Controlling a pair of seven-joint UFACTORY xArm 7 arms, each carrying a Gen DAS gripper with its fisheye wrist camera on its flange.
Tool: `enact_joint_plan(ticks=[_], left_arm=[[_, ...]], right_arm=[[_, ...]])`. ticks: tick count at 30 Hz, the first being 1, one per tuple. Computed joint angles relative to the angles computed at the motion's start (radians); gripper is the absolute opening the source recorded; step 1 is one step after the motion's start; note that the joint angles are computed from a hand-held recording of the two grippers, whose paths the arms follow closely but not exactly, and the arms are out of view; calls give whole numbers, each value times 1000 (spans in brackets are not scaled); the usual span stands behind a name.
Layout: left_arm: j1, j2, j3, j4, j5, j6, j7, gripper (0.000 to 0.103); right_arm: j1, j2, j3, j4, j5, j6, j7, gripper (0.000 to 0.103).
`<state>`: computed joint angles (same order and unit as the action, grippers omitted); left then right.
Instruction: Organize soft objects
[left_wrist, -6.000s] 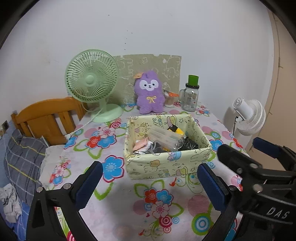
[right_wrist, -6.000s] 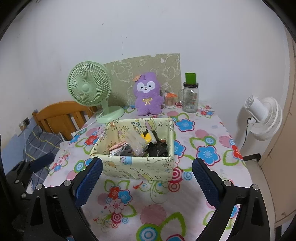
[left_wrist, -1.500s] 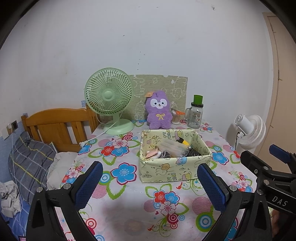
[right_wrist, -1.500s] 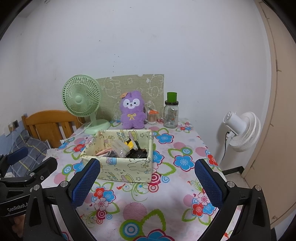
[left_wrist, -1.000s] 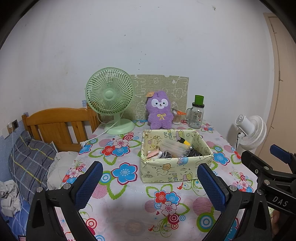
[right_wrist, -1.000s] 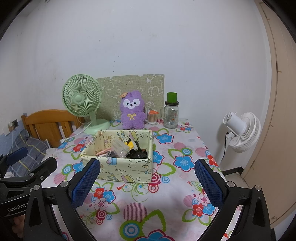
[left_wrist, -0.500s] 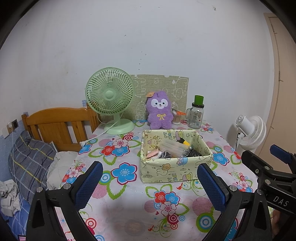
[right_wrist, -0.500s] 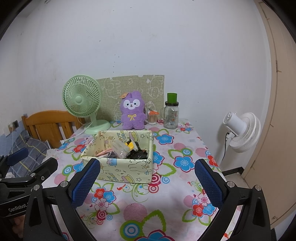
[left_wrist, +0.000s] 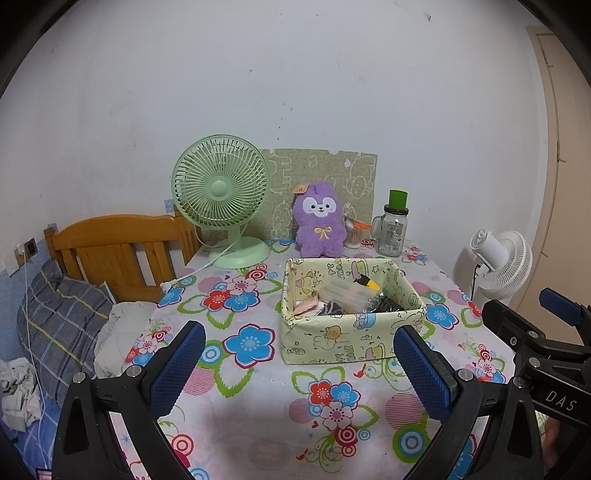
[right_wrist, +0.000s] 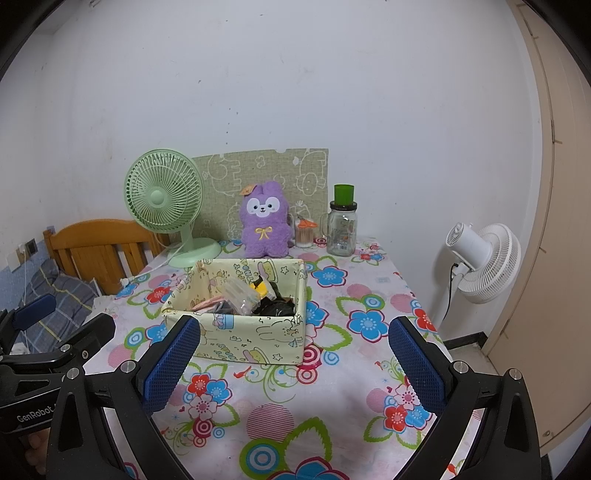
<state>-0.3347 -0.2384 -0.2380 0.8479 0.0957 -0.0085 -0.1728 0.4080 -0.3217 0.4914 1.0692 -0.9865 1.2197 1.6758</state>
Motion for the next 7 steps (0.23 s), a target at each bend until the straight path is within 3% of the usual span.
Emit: enact_joint_plan(ticks=[7], left_arm=[[-2,-1,2,0,-1,3,2,103]], right_arm=[[2,0,-1,1,0,2,-1,103]])
